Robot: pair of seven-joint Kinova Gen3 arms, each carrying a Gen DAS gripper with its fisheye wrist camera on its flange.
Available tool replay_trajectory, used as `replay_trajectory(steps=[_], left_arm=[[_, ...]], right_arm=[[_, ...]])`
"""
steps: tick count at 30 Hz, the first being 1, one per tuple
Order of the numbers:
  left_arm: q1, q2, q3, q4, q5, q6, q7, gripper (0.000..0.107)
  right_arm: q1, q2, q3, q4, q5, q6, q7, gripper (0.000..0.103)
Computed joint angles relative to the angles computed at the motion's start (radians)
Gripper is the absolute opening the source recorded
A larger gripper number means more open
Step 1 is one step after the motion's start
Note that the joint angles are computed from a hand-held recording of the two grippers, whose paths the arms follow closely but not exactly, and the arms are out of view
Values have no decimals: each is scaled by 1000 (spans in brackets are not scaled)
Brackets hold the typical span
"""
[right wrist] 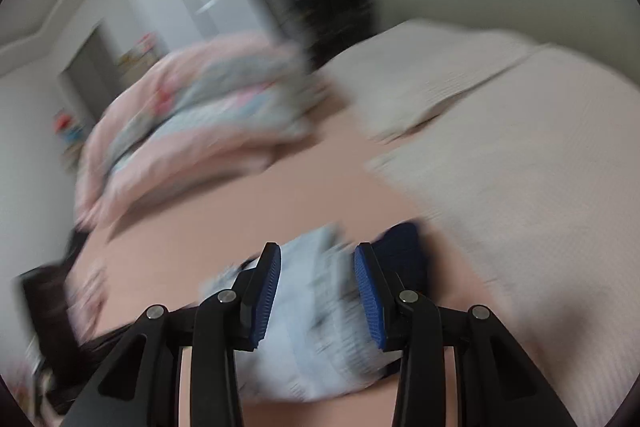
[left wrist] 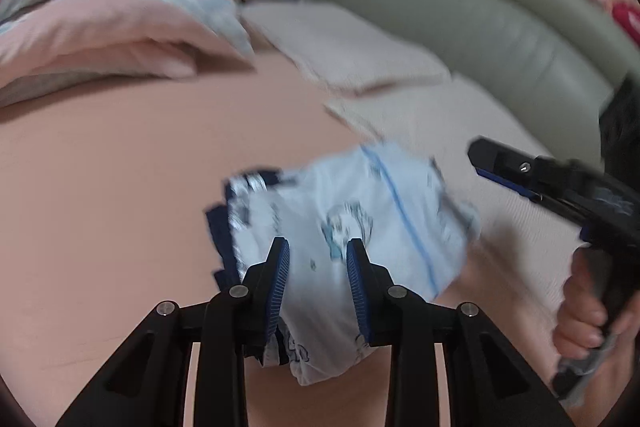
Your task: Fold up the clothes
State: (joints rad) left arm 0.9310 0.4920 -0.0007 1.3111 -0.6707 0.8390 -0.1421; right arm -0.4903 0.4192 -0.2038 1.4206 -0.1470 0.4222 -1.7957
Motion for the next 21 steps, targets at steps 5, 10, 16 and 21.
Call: replay_trajectory(steps=[5,10,16,21], left_arm=[[-61,67,12,-56,65,9,-126,27],[-39,94,-46,-27,29,-46,-143,26],[1,78,-52,-49,-9,15,-176,26],[29,75,-35,-63,-63,41,-172,28]], right_arm=[[47,115,-69,-93,-40,142,160,34],[247,176,-234,-32,-233,28,215,15],[91,136,-67,-28,-157,12,134,10],[-141,65,164,5,41,-22,9,29]])
